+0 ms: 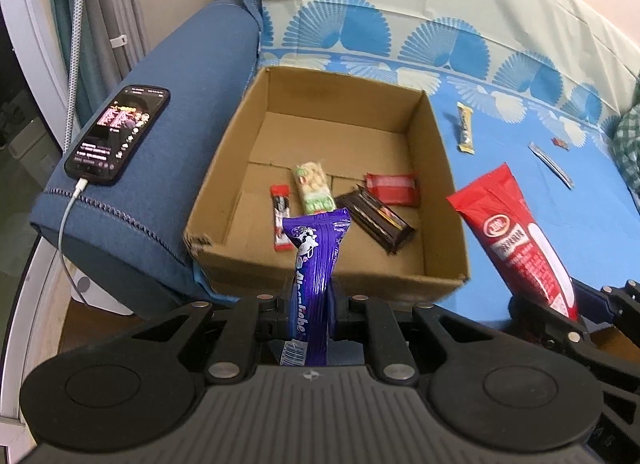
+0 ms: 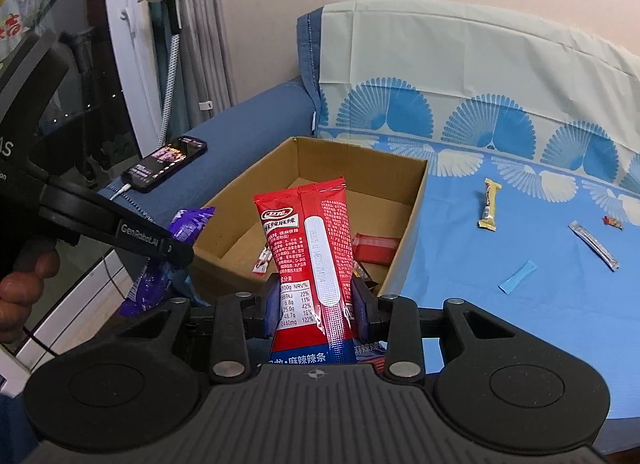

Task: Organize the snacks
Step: 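Carry the purple bar and red wafer pack over the cardboard box with both tools, then open both tools to drop the purple bar and wafer pack into the box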

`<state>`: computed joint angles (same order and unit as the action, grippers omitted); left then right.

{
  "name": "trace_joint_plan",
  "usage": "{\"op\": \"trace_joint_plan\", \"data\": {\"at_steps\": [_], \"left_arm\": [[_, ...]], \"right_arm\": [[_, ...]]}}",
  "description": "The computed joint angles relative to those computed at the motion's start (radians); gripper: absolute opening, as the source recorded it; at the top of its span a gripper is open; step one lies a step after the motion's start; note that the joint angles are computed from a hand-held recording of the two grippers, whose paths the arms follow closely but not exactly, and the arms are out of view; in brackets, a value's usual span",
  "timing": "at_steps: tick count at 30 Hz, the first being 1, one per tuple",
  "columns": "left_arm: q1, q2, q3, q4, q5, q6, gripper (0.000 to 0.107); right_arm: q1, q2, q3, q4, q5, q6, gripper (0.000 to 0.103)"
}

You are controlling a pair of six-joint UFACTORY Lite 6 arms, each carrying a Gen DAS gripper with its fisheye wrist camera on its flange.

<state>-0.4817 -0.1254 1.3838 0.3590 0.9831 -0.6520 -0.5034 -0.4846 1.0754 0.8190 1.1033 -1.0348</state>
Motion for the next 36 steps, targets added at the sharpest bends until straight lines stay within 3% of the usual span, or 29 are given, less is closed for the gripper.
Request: {"op": "trace_joint_plan", "data": {"at_steps": [19, 32, 36], "left_arm": [[0.251, 0.601, 0.645, -0.159, 0.018, 0.284, 0.015], [0.294, 1.03, 1.126, -0.223, 0.156, 0.398, 0.015], [0.301, 1.166, 1.32, -0.229, 0.24, 0.417, 0.015]], "right_arm": [[0.363, 0.512, 0.326, -0.126, -0.352, 0.29, 0.038], [0.441, 0.814, 0.52, -0.171, -0.411, 0.372, 0.038], [0.447, 0.864, 0.552, -0.177, -0.414, 0.38, 0.038]]}}
